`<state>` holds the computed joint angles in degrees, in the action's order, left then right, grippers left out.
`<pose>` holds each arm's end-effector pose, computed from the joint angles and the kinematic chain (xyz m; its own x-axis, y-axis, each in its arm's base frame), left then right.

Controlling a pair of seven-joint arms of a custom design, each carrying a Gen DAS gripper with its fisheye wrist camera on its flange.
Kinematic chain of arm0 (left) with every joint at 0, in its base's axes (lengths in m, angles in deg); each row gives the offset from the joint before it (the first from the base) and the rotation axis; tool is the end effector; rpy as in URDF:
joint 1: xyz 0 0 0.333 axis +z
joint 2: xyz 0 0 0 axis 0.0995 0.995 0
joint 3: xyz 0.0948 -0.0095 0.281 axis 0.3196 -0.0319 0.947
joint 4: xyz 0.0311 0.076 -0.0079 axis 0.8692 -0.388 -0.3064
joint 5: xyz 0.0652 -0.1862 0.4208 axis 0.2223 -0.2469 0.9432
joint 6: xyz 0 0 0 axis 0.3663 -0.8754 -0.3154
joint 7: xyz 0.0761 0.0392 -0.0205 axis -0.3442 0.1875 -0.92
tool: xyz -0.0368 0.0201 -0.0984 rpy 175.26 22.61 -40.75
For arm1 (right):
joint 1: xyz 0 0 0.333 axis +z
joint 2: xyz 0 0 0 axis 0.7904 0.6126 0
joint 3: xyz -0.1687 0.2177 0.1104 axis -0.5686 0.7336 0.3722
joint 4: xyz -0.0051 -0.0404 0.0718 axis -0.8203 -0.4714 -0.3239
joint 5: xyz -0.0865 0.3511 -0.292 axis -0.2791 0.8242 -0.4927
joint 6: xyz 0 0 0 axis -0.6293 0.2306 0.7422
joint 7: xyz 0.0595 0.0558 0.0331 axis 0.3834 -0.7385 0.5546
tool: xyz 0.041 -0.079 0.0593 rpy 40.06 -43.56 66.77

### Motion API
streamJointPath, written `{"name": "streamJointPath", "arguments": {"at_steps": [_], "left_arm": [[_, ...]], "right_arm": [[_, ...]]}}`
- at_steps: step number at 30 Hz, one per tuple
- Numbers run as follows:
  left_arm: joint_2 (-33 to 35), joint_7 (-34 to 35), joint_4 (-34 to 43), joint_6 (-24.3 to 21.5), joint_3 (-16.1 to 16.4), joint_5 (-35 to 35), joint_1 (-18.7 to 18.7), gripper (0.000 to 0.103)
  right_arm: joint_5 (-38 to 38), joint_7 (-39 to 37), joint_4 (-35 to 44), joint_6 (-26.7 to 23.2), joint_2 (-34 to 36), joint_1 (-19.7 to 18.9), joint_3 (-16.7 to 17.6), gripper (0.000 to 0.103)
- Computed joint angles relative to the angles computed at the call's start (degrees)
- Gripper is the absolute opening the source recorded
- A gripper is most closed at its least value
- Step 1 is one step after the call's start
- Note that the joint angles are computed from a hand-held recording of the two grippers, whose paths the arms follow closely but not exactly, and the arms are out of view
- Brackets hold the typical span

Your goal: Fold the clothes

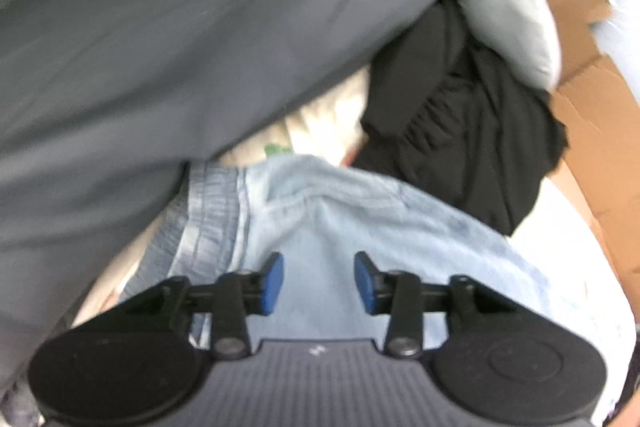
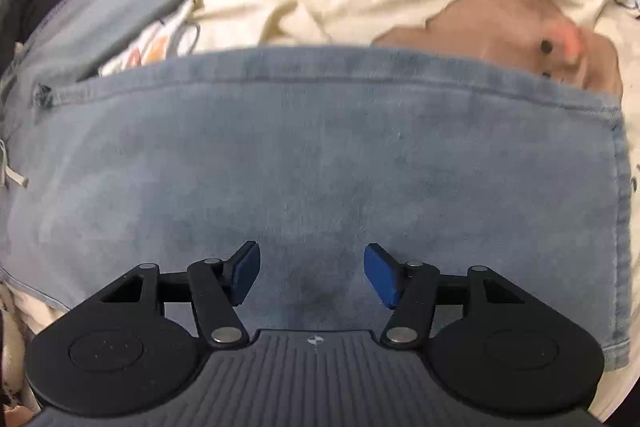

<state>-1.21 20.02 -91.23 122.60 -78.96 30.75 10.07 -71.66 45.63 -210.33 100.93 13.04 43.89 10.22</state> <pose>0.7489 -0.0257 0.5630 0.0712 -0.9685 0.2387 -0.9410 -0.1446 -0.3061 0.3593 -0.1008 0.4727 -0.0046 -0.9694 -0.2453 -0.9772 0.0565 -0.2048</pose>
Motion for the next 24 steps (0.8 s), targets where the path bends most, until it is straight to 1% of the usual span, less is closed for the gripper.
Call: {"name": "streamJointPath", "arguments": {"at_steps": [2, 5, 8, 9, 13, 20, 24], "left_arm": [[-4.0, 0.8, -3.4, -2.1, -0.1, -0.7, 0.3, 0.050], [-9.0, 0.7, -7.7, -4.2, 0.4, 1.2, -0.2, 0.050], [-12.5, -0.3, -9.5, -5.0, 1.0, 0.6, -0.2, 0.058], [-13.4, -0.5, -9.8, -5.0, 1.2, 0.6, -0.3, 0.058], [-16.3, -1.4, -9.3, -5.8, 1.6, 2.0, -0.5, 0.058], [-20.3, -2.7, -6.7, -8.7, 2.0, 1.8, -1.0, 0.060], [-21.4, -1.2, -5.0, -12.0, 1.9, 1.8, -1.5, 0.061]], "right_arm": [[0.5, -0.5, 0.7, 0.7, 0.6, 0.3, -0.3, 0.064], [0.5, -1.0, 1.8, 1.6, 1.5, 0.6, -0.2, 0.064], [1.2, -1.5, 3.2, 2.3, 2.8, 1.2, -0.5, 0.064], [1.4, -1.9, 3.6, 2.4, 3.1, 1.4, -0.7, 0.064], [2.2, -3.5, 5.4, 3.8, 4.1, 1.9, -1.2, 0.064], [4.0, -6.1, 9.2, 4.7, 5.7, 2.1, -2.4, 0.064], [4.9, -7.7, 11.8, 3.8, 6.5, 2.5, -2.9, 0.064]]}}
